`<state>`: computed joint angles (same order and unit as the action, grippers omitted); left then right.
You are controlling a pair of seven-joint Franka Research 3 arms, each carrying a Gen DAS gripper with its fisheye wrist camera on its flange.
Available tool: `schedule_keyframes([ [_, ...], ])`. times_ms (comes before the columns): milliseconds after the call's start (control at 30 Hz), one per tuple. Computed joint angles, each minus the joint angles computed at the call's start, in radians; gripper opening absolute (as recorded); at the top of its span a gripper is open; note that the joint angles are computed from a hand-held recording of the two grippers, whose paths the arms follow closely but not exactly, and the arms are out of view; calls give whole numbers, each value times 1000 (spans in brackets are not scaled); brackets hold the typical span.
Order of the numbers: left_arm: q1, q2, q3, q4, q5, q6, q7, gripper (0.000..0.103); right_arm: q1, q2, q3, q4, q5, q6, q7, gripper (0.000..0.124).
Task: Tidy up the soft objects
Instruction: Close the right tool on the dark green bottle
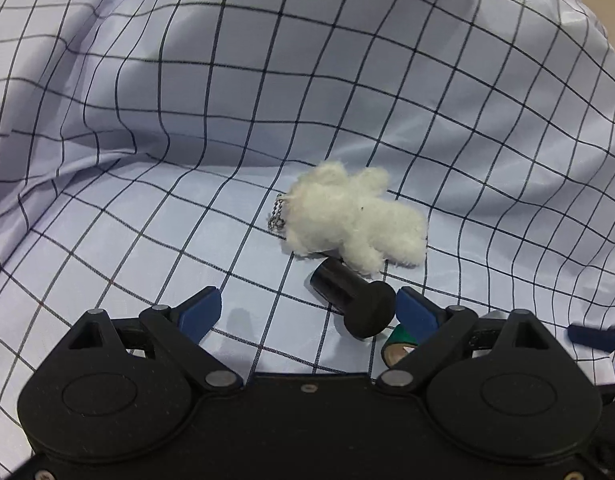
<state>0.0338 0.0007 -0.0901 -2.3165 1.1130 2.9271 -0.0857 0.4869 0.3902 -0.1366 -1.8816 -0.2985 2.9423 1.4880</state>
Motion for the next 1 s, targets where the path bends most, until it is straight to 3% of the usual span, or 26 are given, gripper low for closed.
schedule_keyframes([
  [67, 1, 2, 1, -2, -18, 7, 16, 91, 90, 26, -122, 27, -94, 4, 165, 68],
  [100, 1, 3, 1, -3, -26, 8, 23, 91, 95, 32, -135, 39, -86, -7, 198, 68],
  [267, -1, 3, 1, -3, -17, 5, 24, 91, -27, 35, -23, 62, 24, -60, 183, 68],
  [400, 0, 3, 3, -6, -29, 10, 33, 91, -81, 32, 31, 40, 94, -45, 149, 68],
  [467, 1, 3, 4, -8, -45, 15, 41, 91, -155, 14, 102, 2, 196, -7, 87, 68],
  [600, 3, 4, 5, -12, -85, 23, 69, 91, -392, -20, 354, -77, 517, 107, -134, 69],
  [767, 3, 4, 5, -13, -97, 23, 81, 91, -507, -46, 451, -111, 711, 156, -263, 70],
  [867, 3, 4, 5, -14, -95, 25, 80, 91, -437, -50, 356, -104, 706, 141, -215, 71],
  [1000, 2, 3, 4, -14, -97, 18, 82, 91, -396, -47, 324, -92, 744, 98, -246, 71],
])
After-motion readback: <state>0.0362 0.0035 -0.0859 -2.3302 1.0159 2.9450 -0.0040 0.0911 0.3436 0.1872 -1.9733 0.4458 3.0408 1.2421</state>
